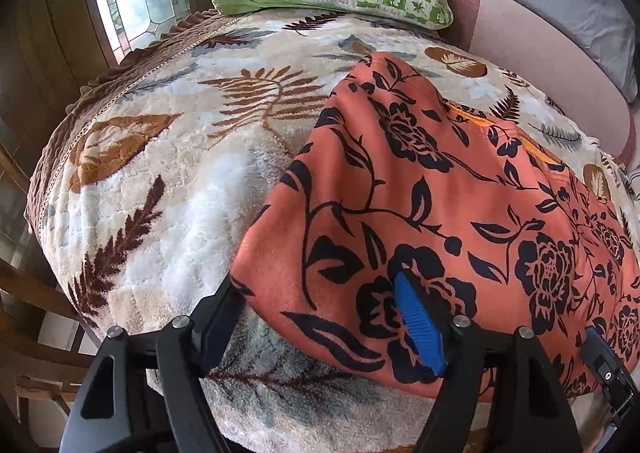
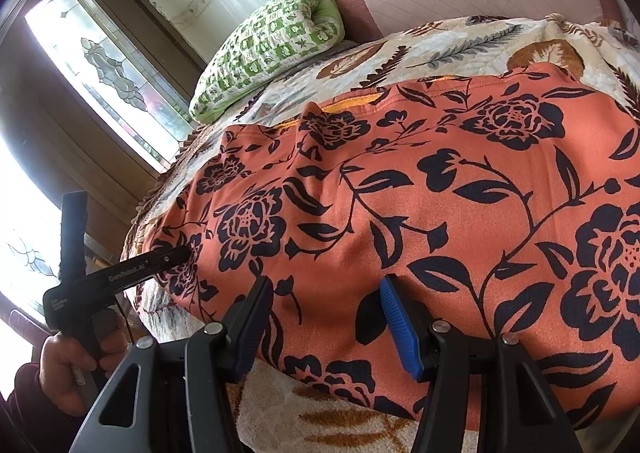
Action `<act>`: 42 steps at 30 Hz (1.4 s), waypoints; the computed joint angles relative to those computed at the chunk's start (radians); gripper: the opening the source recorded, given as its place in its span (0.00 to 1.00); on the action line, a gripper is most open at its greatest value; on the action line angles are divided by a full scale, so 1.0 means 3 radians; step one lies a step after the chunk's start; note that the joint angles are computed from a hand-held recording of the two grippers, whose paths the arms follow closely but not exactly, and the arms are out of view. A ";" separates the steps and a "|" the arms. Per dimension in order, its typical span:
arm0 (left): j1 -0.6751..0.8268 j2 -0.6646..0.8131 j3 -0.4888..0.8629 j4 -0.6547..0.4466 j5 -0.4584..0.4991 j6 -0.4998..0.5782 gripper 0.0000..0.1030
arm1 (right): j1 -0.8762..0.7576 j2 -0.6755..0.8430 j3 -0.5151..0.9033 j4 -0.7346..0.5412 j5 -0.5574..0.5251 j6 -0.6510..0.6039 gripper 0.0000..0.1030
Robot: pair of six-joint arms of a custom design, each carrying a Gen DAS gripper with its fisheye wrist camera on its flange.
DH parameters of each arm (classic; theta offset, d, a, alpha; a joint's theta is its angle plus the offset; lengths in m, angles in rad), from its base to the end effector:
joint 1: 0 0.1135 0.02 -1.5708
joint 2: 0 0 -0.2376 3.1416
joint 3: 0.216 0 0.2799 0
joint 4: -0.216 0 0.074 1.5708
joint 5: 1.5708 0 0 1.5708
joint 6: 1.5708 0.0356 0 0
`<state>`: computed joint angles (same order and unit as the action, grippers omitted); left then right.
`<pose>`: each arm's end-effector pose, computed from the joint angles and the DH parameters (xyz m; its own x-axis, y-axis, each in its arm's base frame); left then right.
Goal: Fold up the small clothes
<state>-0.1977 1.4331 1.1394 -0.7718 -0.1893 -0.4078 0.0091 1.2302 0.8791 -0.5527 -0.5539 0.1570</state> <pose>0.3143 -0.0561 0.2318 -0.8287 -0.2312 -0.5097 -0.2452 0.9686 -0.0408 0.2823 0.0213 0.2178 -0.8281 0.1255 -0.5464 -0.2062 0.8382 0.5049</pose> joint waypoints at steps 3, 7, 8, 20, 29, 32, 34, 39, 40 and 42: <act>0.0000 0.0007 -0.0018 0.0052 -0.0012 0.0026 0.75 | 0.0017 -0.0024 -0.0021 0.0019 0.0033 -0.0007 0.59; -0.0015 0.0003 -0.0064 0.0167 -0.0044 0.0086 0.72 | 0.0021 -0.0040 -0.0033 0.0026 0.0049 -0.0028 0.59; -0.0024 -0.0001 -0.0067 0.0183 -0.0043 0.0097 0.67 | 0.0022 -0.0042 -0.0032 0.0020 0.0051 -0.0035 0.59; 0.0043 -0.0200 -0.0109 0.0264 0.0104 0.0256 0.26 | -0.0011 -0.0029 -0.0017 -0.0008 -0.0013 -0.0027 0.59; 0.0321 -0.0040 -0.0103 0.0314 0.0615 0.0020 0.37 | -0.0019 -0.0055 -0.0032 -0.0015 -0.0024 0.0015 0.59; 0.0306 -0.0085 -0.0048 0.0266 0.0657 0.0028 0.26 | -0.0027 -0.0050 -0.0022 -0.0028 -0.0042 0.0038 0.58; 0.0223 -0.0131 -0.0012 0.0237 0.0575 0.0057 0.24 | -0.0020 -0.0045 -0.0012 -0.0038 -0.0039 0.0059 0.58; 0.0017 -0.0242 0.0195 0.0111 0.0464 0.0110 0.24 | -0.0217 0.0084 0.0117 -0.0171 -0.0393 0.0245 0.58; -0.0061 -0.0282 0.0244 0.0097 0.0434 0.0138 0.23 | -0.0296 0.0172 0.0201 -0.0259 -0.0536 0.0272 0.58; -0.0266 -0.0360 0.0307 0.0080 0.0314 0.0201 0.23 | -0.0430 0.0349 0.0362 -0.0379 -0.0819 0.0409 0.58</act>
<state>-0.2775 1.3252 1.2313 -0.7479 -0.0950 -0.3474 -0.1198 1.3349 0.9876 -0.6664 -0.7996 0.2798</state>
